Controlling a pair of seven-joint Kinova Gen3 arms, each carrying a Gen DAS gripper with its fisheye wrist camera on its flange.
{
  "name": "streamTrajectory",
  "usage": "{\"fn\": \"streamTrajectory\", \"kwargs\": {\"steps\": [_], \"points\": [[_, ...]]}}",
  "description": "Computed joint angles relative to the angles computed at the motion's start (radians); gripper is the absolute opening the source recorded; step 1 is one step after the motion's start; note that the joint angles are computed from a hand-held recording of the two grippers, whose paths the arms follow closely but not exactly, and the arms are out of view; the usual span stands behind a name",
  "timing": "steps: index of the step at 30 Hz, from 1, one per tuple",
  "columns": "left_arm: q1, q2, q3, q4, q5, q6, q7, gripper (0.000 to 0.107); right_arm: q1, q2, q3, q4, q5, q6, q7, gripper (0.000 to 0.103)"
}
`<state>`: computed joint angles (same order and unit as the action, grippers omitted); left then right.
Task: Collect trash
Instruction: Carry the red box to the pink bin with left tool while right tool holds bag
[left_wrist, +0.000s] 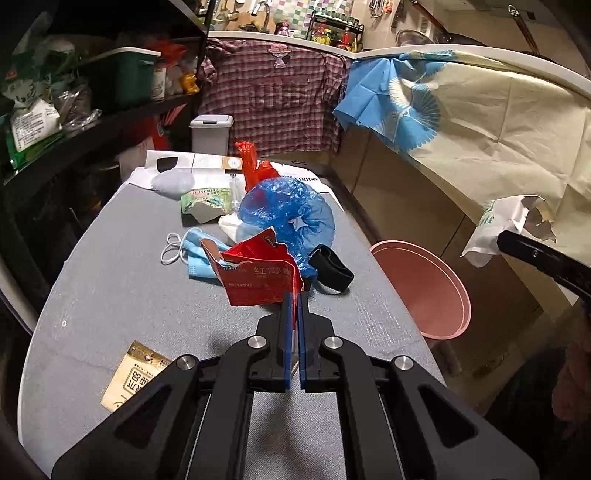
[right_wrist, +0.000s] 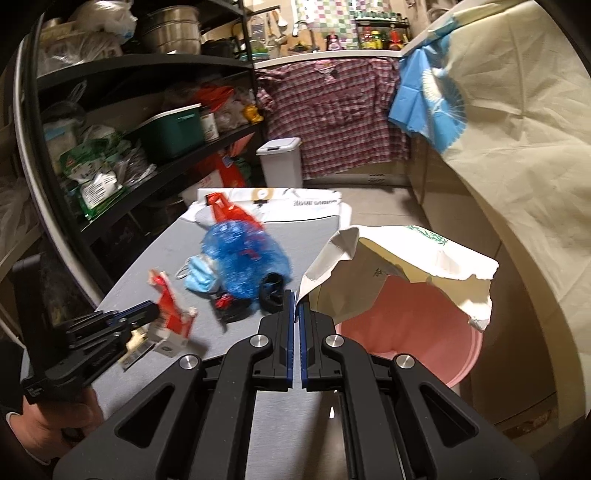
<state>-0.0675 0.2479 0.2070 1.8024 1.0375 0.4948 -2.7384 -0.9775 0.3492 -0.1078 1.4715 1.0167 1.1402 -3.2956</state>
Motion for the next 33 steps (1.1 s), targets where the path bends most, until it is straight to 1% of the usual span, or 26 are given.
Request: {"fn": "streamTrajectory", "kwargs": {"steps": [5,9,15,19,26,33], "points": [[0.029,-0.002,0.009,-0.020,-0.023,-0.009,0.021,0.002,0.038,-0.040,0.005,0.046,-0.017,0.008,-0.024,0.003],[0.058,0.018,0.033,-0.066,-0.040,-0.007,0.041,0.002,0.086,-0.066,-0.003,0.072,-0.028,-0.002,-0.023,0.003],[0.092,0.066,0.093,-0.141,-0.029,-0.007,0.019,0.002,0.153,-0.089,-0.004,0.119,-0.034,-0.048,-0.054,0.003],[0.124,0.110,0.125,-0.191,-0.047,-0.015,0.012,0.002,0.189,-0.094,-0.005,0.150,-0.040,-0.089,-0.077,0.003],[0.166,0.194,0.164,-0.280,-0.136,-0.015,0.070,0.002,0.226,-0.078,0.002,0.168,-0.068,-0.135,-0.067,0.003],[0.200,0.275,0.191,-0.356,-0.258,-0.004,0.142,0.002,0.255,-0.064,0.021,0.180,-0.102,-0.180,-0.052,0.003]]}}
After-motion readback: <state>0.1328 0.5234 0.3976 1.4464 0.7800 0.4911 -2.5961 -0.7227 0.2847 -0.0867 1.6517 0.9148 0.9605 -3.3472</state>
